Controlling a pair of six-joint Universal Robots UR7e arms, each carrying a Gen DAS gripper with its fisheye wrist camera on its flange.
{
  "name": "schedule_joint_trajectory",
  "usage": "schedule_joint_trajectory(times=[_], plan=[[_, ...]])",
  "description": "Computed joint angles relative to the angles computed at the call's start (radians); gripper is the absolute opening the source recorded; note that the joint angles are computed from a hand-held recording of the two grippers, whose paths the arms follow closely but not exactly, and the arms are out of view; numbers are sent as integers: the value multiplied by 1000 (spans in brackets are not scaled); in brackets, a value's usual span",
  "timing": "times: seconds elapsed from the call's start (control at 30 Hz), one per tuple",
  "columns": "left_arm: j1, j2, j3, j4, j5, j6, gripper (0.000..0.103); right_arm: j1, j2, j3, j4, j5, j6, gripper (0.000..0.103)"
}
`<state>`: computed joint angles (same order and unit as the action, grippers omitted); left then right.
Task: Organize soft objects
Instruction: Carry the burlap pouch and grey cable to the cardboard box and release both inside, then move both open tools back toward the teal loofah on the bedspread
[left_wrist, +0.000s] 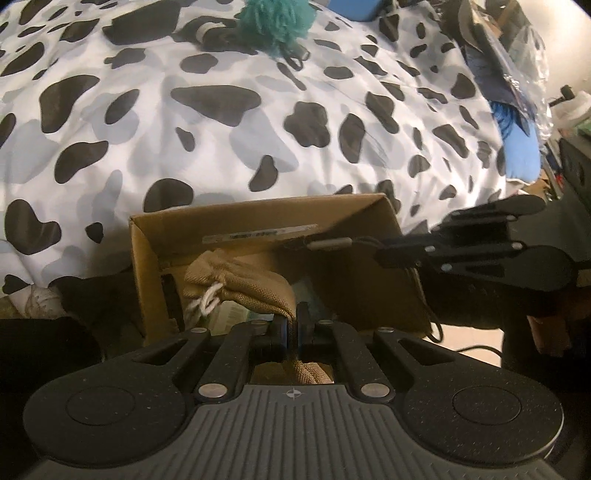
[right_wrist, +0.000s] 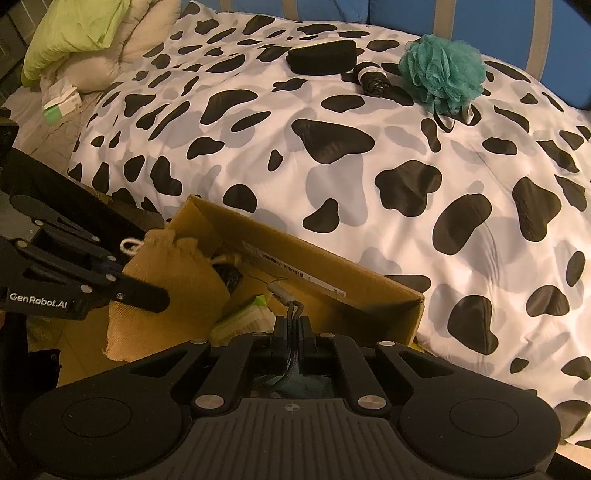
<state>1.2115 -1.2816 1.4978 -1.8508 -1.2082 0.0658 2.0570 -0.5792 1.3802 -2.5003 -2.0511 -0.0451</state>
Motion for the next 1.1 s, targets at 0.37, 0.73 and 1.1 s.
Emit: schedule_joint_trajectory(times=[0.37,0.73,1.1], plan=[[-7,13,3,-33,104,-74,59,5,12,-10,-20,-63,15,99],[-23,14,24,-85,142,-48,59,-2,24,-27,-19,-119,92,101],[-14,43,-38,-122,105,-62,59,2,33,-33,-143,-183,75,103]])
